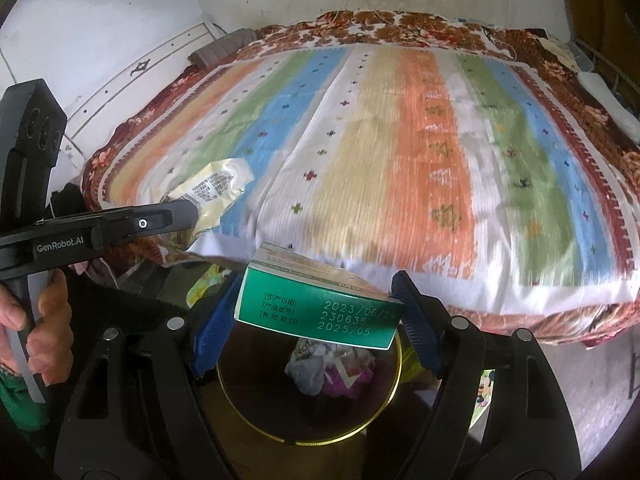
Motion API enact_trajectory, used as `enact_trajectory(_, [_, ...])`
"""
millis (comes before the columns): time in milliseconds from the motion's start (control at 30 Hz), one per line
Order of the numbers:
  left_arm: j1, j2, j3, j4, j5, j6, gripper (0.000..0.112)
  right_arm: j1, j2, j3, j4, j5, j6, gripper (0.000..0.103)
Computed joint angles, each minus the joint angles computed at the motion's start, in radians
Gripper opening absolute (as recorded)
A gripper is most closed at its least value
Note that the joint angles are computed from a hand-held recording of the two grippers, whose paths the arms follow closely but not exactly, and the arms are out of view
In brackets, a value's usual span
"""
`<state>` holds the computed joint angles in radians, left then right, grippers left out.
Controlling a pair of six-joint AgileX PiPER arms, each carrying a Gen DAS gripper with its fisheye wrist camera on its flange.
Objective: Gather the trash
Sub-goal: 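Carry the foil wrapper and eye-drops box back over the bin with both grippers, then open both grippers to drop the wrapper and box into the bin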
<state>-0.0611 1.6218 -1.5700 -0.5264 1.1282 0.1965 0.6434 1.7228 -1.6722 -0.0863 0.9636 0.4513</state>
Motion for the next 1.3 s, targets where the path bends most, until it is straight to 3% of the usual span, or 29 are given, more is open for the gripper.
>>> enact_trajectory(233, [-0.017, -0.046, 0.097, 0.046, -0.011, -0.015, 0.016, 0.039, -0.025, 0.086, -0.013, -0.009, 0.032, 0.072])
enact_trajectory(500, [-0.055, -0.042, 0.148, 0.122, -0.015, -0.073, 0.016, 0.059, 0.006, 0.100, -0.028, 0.038, 0.058, 0.071])
enact_trajectory(1167, [-0.070, 0.189, 0.051, 0.183, 0.080, -0.277, 0.017, 0.009, 0.222, 0.002, 0.075, 0.145, 0.045, 0.072])
enact_trajectory(1233, [-0.069, 0.206, 0.042, 0.180, 0.084, -0.284, 0.019, 0.002, 0.232, 0.000, 0.076, 0.146, 0.051, 0.072])
enact_trajectory(1300, [-0.056, 0.221, 0.034, 0.153, 0.084, -0.290, 0.034, -0.012, 0.248, -0.002, 0.093, 0.143, 0.056, 0.073])
